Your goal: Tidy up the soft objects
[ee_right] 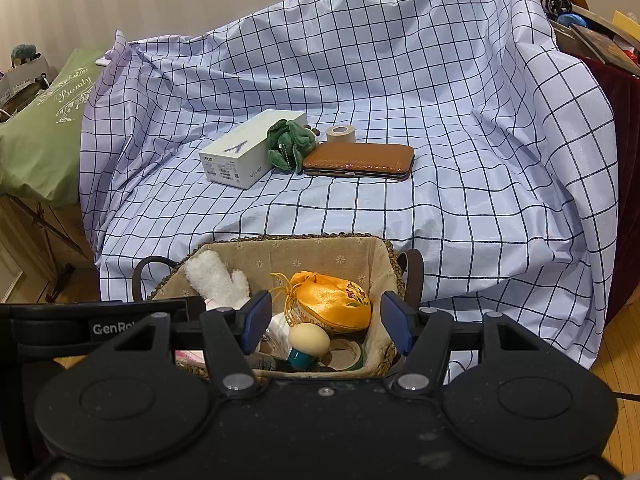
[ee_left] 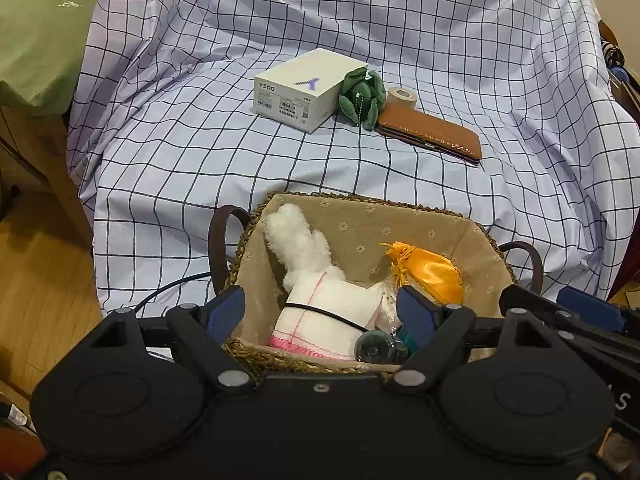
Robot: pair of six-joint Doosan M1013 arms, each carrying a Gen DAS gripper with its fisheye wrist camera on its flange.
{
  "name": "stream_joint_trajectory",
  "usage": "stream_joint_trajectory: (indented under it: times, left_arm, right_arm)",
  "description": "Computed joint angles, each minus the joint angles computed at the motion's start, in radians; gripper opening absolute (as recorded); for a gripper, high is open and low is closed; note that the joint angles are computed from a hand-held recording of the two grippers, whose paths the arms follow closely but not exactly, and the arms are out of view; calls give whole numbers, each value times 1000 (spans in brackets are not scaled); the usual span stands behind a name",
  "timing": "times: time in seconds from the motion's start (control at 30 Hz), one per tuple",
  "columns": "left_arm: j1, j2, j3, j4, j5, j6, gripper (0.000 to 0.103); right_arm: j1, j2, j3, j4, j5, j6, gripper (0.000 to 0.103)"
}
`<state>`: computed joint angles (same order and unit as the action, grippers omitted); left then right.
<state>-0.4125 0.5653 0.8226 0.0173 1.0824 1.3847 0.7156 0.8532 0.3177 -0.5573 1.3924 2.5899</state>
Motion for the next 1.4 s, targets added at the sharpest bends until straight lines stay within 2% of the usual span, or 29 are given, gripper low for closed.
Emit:
stream_joint_trajectory:
  times: [0.47,1.03,1.27,1.4]
  left_arm:
    - [-3,5,-10,25,21,-12,80]
    - [-4,8,-12,49,28,-22,84]
    - [-4,24,-37,58,54,-20,84]
    - [-7,30,-49,79,56,-16,85]
  right_arm:
    - [1,-3,14,7,0,8,61]
    - [-6,13,-20,16,29,9,63]
    - [-13,42,-76,23,61,-2,64]
    - [-20,76,-146,31,95,-24,66]
